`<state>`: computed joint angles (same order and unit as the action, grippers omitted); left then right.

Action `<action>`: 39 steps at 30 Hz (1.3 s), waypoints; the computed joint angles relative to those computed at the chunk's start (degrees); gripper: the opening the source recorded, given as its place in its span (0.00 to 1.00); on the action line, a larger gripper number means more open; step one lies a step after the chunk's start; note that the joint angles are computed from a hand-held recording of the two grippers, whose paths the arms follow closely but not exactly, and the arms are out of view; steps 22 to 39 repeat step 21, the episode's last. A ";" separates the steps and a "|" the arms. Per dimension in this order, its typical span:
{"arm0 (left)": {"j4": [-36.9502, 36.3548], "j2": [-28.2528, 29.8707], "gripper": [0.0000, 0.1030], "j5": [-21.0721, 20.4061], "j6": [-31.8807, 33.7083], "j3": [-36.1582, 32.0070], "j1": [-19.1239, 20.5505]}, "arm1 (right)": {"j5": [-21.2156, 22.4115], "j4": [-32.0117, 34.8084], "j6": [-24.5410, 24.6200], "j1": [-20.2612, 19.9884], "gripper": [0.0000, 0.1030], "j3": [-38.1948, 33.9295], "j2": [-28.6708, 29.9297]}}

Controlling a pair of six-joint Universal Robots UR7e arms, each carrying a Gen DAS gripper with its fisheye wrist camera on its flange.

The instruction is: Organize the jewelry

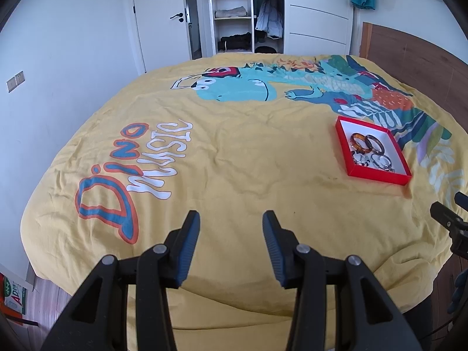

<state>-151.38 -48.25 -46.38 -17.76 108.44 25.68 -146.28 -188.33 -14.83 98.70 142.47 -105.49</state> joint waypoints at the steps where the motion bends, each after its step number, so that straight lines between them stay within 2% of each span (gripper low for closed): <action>1: 0.00 -0.02 0.41 -0.05 -0.04 0.00 0.01 | 0.04 -0.03 0.01 -0.05 1.00 0.08 -0.01; 39: -0.37 0.03 0.41 -0.58 -0.67 0.77 -0.46 | -0.11 0.02 0.42 0.01 1.00 0.31 0.22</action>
